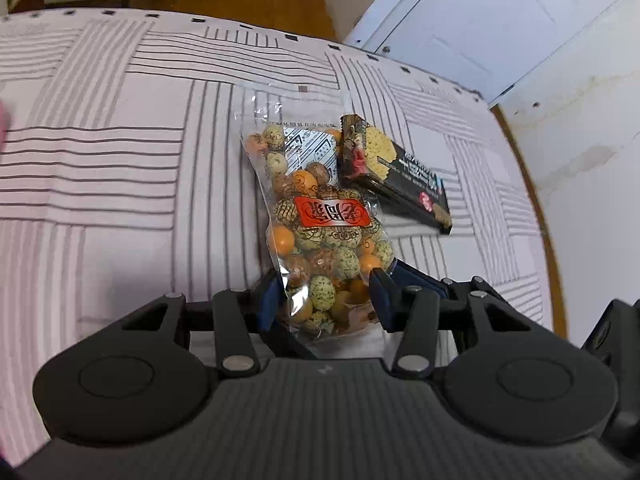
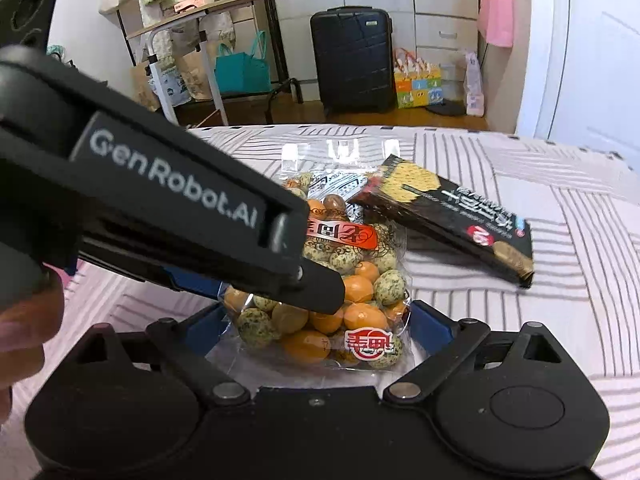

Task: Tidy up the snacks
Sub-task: 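Close both tools on the peanut bag and lift it, then carry the peanut bag over the pink box and open both tools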

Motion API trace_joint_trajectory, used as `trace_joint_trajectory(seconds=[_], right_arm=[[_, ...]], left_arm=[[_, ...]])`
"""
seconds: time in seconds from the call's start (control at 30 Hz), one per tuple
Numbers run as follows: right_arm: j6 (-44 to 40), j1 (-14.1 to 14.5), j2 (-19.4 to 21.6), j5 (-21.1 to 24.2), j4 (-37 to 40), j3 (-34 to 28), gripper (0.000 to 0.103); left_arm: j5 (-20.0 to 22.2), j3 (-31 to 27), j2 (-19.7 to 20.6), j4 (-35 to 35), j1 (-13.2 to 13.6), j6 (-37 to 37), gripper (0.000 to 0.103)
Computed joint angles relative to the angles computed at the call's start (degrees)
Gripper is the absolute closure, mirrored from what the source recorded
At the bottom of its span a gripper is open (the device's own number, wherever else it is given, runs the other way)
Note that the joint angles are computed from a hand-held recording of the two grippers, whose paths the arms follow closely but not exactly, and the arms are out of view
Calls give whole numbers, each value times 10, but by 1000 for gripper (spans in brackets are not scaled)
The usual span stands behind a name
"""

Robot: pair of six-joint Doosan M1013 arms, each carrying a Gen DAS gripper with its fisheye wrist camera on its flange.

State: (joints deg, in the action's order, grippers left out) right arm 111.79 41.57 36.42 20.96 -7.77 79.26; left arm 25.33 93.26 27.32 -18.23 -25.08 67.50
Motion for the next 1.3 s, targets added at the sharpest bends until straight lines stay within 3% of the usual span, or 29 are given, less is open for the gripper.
trace_joint_trajectory(seconds=[0.2,0.4,0.53,0.9,1.3], right_arm=[[-28,8,-13,32,41,-2,5],[-44,17,-39,46,54,15,5],[-47,22,-57,69,78,20,5],[-4,58,-105,96,26,46,5],[17,100,-129,159,-41,24,6]], left_arm=[[14,23,-32,70,-15,-82,57],[40,44,-66,51,-20,-90,57],[72,49,-91,87,-33,-112,56],[70,109,-173,76,-53,-98,56],[76,154,-253,59,-60,-94,55]])
